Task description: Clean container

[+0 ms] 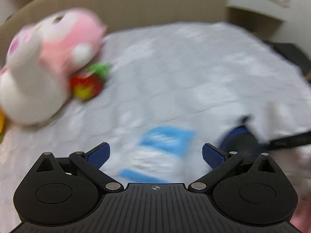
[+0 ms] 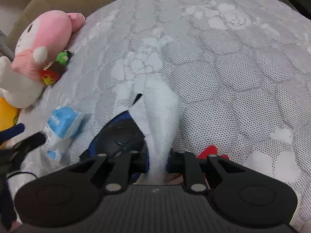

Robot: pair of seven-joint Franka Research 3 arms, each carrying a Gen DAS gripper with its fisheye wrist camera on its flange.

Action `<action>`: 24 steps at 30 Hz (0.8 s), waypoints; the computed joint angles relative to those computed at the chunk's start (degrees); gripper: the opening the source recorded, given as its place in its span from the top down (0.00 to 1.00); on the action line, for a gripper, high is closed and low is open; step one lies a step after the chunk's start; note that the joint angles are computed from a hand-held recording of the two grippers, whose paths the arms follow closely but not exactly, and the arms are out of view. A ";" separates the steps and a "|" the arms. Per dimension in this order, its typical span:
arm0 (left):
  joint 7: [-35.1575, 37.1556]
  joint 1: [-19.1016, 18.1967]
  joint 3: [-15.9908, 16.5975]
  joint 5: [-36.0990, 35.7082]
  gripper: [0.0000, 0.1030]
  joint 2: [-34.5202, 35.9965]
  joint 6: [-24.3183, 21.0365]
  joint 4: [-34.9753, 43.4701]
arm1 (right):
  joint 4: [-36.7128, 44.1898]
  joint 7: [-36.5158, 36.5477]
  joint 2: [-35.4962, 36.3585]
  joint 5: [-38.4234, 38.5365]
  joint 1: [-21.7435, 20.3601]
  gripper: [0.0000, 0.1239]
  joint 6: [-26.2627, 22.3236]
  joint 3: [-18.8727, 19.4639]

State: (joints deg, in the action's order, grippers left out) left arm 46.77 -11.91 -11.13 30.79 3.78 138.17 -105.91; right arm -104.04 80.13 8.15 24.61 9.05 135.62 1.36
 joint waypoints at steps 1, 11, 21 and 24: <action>0.72 0.41 0.25 -1.85 0.00 1.21 -1.06 0.70 | -0.26 -0.26 -0.15 -0.21 0.10 0.85 0.37 0.05; 20.56 1.46 -2.33 -13.99 0.00 6.48 6.12 2.32 | -2.57 -1.06 -1.66 -0.39 0.74 0.86 4.91 0.12; 1.17 -0.32 0.05 -19.80 0.00 -1.46 -8.15 0.78 | 4.01 -16.98 -1.22 17.64 0.64 0.86 -2.57 2.62; 1.68 0.52 -0.18 -24.63 0.00 -2.73 -5.81 -2.00 | 15.53 -15.03 7.03 23.05 -0.11 0.85 -18.17 3.64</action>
